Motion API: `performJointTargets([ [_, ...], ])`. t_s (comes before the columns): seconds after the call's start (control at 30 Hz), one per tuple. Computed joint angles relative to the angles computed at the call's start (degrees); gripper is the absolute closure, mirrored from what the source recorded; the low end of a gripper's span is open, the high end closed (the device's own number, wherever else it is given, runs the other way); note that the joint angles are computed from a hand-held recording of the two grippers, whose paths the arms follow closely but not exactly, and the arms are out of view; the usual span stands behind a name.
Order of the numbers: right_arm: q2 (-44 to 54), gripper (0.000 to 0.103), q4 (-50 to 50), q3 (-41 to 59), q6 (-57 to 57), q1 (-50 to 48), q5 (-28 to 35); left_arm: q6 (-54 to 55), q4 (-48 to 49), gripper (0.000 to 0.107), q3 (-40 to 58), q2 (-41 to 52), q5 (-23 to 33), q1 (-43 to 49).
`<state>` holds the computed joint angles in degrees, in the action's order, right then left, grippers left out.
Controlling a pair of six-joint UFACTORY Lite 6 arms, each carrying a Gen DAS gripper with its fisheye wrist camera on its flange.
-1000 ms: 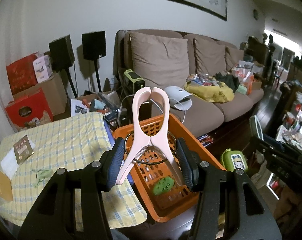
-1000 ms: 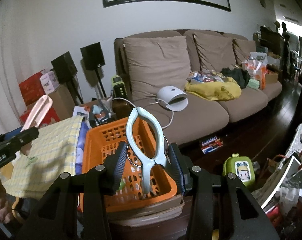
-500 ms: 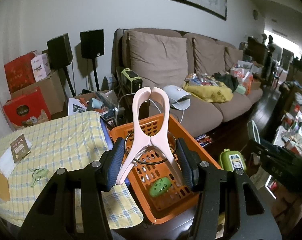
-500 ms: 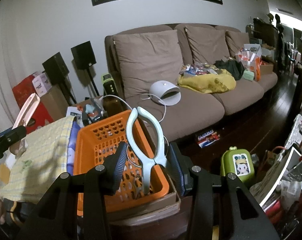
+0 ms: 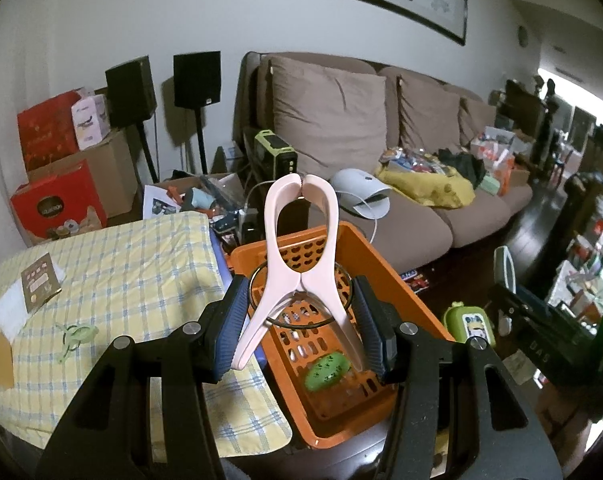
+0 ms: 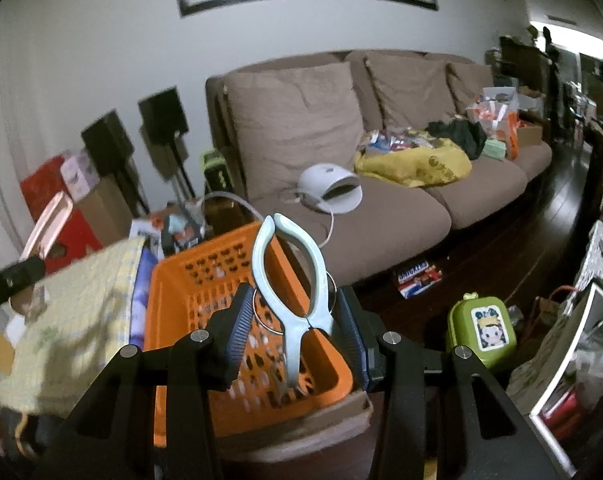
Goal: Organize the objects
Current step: 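Hold both clips above the orange basket opening with both grippers, then lower the pink clothespin and grey-blue clamp into the basket with both grippers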
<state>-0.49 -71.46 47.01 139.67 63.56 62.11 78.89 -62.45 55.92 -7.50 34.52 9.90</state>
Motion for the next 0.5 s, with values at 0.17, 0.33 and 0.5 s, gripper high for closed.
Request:
performJointTargets([
  [0.17, 5.48, 0.06, -2.6, 0.66, 5.26, -0.07, 1.11, 1.98, -0.96, 0.058, -2.34, 1.09, -1.82, -0.35],
  [0.33, 9.37, 0.06, -3.44, 1.2, 9.01, -0.8, 1.08, 4.83, -3.59, 0.058, -3.72, 1.84, -2.63, 0.21],
  [0.5, 14.26, 0.06, -4.78, 3.65, 9.53, -0.57, 1.47, 7.3, -5.74, 0.058, -5.06, 2.41, -3.78, 0.36],
])
